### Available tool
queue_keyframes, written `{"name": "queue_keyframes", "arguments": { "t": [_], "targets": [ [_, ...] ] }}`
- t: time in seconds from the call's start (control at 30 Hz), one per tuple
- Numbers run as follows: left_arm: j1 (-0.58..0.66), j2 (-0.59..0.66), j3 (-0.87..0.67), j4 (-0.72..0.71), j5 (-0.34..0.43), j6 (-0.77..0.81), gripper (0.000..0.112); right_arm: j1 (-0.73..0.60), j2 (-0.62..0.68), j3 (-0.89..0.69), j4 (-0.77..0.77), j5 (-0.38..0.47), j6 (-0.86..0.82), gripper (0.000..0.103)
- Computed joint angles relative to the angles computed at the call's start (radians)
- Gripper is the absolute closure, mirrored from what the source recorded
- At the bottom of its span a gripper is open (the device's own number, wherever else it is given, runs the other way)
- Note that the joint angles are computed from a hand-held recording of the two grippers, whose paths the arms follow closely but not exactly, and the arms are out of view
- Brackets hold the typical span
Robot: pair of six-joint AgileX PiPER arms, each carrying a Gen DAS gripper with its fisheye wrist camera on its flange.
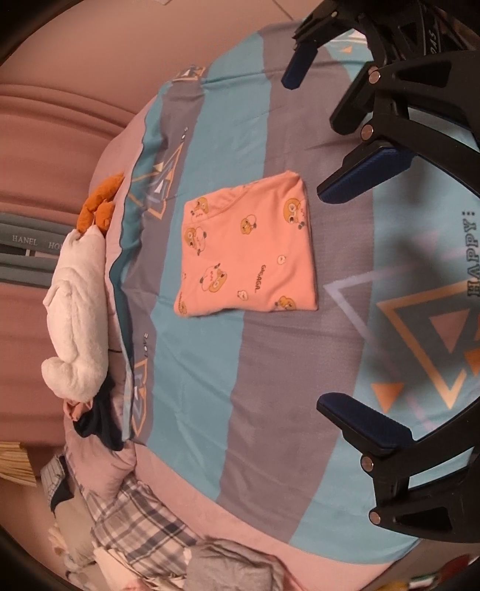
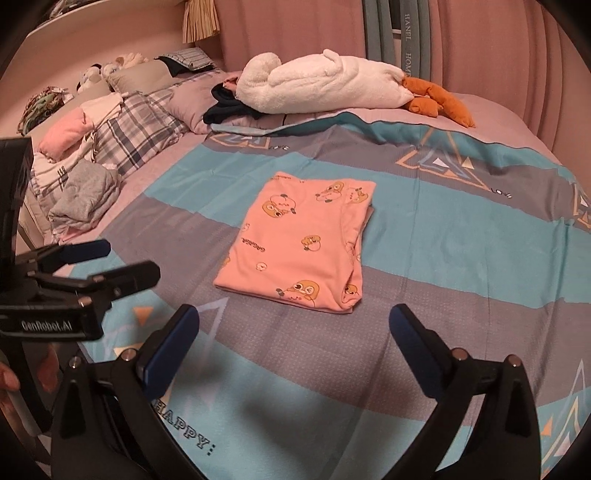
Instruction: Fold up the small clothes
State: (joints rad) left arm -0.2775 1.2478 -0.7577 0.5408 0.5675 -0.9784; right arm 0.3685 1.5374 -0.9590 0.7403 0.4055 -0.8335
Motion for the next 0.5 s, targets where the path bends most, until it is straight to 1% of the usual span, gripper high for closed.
{"name": "queue_keyframes", "arguments": {
  "t": [0.1, 0.2, 0.3, 0.5],
  "targets": [
    [-0.009, -0.01, -0.003, 0.002, 0.023, -0.015, 0.011, 0.009, -0.026, 0.006, -0.022, -0.004, 0.031, 0.0],
    [-0.037, -0.017, -0.009, 0.044, 0.066, -0.067, 0.011, 0.017, -0.047, 0.01, -0.048, -0.008, 0.064, 0.0],
    [-0.074, -0.019, -0.012, 0.095, 0.105, -0.12, 0.011, 0.011, -0.064, 0.012, -0.037, 0.001, 0.06, 0.0],
    [-0.094, -0.022, -0.02, 0.106, 0.122, -0.13, 0.011, 0.017, -0.074, 0.006, -0.068, -0.002, 0.103, 0.0]
  ]
}}
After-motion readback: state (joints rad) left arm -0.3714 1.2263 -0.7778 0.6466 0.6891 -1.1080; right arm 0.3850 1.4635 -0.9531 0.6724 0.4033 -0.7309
